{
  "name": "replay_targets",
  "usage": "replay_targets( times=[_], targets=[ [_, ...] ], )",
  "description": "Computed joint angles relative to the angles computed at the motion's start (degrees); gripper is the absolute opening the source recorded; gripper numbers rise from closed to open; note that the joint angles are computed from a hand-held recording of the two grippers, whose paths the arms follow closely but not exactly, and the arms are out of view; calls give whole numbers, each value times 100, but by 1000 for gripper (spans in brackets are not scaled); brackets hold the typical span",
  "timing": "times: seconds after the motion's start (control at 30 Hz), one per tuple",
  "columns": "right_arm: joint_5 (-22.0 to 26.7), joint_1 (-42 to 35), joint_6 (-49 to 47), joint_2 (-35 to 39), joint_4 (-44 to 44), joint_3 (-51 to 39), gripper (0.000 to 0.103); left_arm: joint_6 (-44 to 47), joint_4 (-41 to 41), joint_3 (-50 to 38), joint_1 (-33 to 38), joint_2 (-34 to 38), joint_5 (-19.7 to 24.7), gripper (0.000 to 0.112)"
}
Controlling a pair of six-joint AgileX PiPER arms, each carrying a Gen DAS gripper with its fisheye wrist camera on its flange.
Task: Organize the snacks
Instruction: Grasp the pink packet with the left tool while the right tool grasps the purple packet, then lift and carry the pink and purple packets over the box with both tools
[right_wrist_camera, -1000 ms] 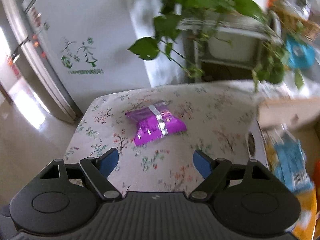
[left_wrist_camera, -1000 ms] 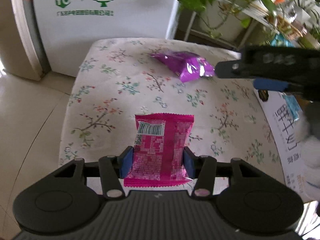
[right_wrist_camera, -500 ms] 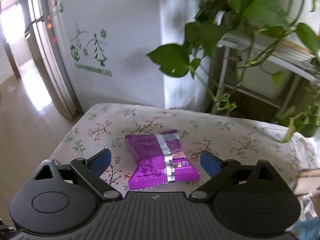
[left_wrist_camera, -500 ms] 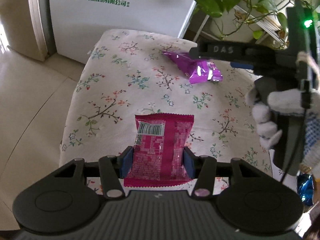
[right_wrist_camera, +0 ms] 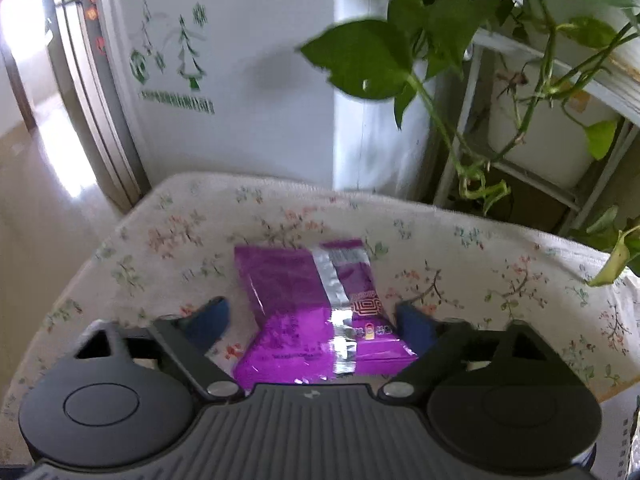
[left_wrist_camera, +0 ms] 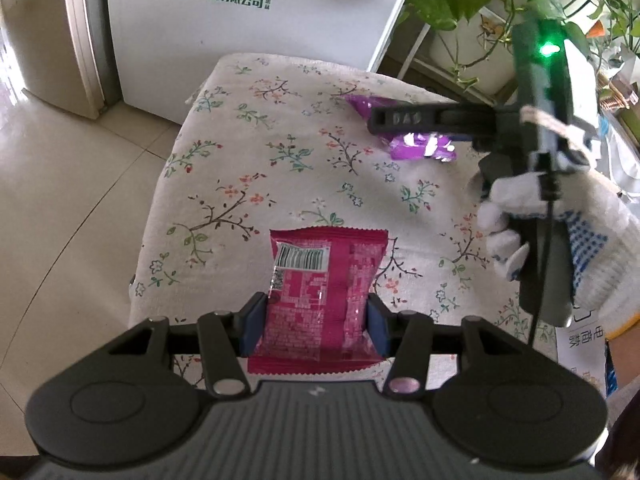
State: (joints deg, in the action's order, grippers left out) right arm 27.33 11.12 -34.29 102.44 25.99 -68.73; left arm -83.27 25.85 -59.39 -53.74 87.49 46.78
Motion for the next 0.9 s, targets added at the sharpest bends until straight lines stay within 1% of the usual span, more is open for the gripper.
replay_targets(
  times=[0.03,0.07,0.2,0.3,0.43,0.53,0.67,0.8,0.9],
  targets=[
    [63,0,32,23,-13,-8,80,-13,8,-13,-2,-3,10,51],
    [43,-5,21,-4,41,39,77,-21,12,-28,-1,-1,15,51],
    [191,40,502,-187,-306,95,64,-122,158,-61,-29,-70,42,51],
    [389,82,888,-367,-601,112,62,-254,332,-94,-59,-128,107,51],
    [515,172,1149,-747,-822,316,60,-388,426,-116,-65,-141,173,51],
    [675,153,1196,-999,-811,405,60,-447,503,-138,-92,-127,217,51],
    [963,-65,1160,-1369,-595,557,60,-478,569,-150,-128,-95,247,51],
    [1143,-176,1528,-1805,-916,734,60,-502,644,-178,-208,-77,296,51],
    [1285,-323,1571,-2219,-889,950,60,-545,713,-204,-257,-59,353,51]
  ],
)
